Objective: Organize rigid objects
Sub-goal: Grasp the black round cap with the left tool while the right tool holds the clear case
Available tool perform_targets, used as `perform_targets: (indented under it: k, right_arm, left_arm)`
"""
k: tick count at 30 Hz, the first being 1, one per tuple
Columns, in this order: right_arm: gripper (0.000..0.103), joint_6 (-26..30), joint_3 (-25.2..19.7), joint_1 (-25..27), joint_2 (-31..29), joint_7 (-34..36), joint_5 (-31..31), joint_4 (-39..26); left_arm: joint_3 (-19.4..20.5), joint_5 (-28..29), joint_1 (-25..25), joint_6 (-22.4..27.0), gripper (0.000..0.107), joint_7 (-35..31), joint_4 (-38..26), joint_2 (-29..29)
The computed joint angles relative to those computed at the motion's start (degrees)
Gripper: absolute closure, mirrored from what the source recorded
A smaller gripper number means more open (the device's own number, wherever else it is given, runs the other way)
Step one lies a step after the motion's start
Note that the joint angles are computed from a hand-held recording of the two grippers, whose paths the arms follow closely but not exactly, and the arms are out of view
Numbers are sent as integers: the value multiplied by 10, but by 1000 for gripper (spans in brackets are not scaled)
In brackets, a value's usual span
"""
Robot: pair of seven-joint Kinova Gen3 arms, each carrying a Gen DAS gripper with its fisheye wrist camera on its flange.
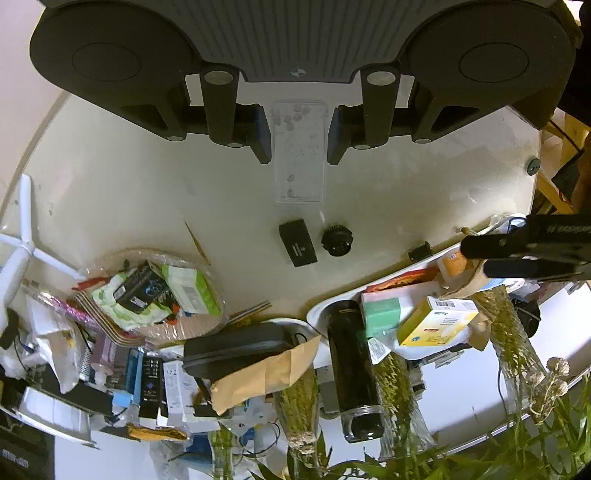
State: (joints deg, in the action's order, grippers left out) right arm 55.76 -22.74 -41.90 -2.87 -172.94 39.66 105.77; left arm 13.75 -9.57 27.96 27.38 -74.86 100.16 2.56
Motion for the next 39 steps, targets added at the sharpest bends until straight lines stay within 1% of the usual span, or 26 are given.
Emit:
perform_targets:
  k: [4,8,11,13,16,21,26,30,32,33,34,35,37,39]
  right_arm:
    - [68,-1,-2,2,-10,-11,-2,9]
    - [68,-1,-10,8,-18,-28,4,19]
    - [68,-9,-11,14,-23,-35,0,26]
    - [68,-10,-13,17,-23,-37,-2,28]
    - [68,-14,-12,21,-23,-32,-7,29]
    - [68,-20,-10,26,-22,-27,-13,26]
    - [68,-24,-14,30,-29,-30,-14,29]
    - [68,-28,-16,34,-35,-34,-19,33]
    - [68,-33,-16,38,-38,-35,-24,37]
    - [68,-35,-17,40,-40,-35,-25,38]
    - [68,-36,-19,42,-41,-34,-27,39]
    - [68,-35,-21,43,-42,-34,-27,39]
    - [68,-35,-23,46,-43,-34,-27,39]
    - [68,-35,-25,48,-44,-34,-27,39]
  left_arm:
    - [-2,-12,5,-6,39,-15,-14,25]
    - [-8,-5,11,-7,39,-37,-40,59]
    - [-13,6,16,5,39,-48,-67,90]
    - [-21,3,27,18,39,-48,-89,111]
    - [-23,9,32,35,39,-67,-114,136]
    - [-38,-1,54,71,39,-77,-160,175]
    - [-52,-1,65,84,39,-66,-179,196]
    - [-54,4,65,74,41,-67,-183,207]
    - [-57,0,68,66,44,-66,-182,211]
    - [-58,-1,70,68,49,-65,-185,215]
    - [-59,-1,71,72,57,-66,-189,219]
    - [-59,-2,72,76,61,-68,-192,223]
    - [-55,5,67,82,77,-72,-196,228]
    - [-52,16,61,79,79,-75,-193,225]
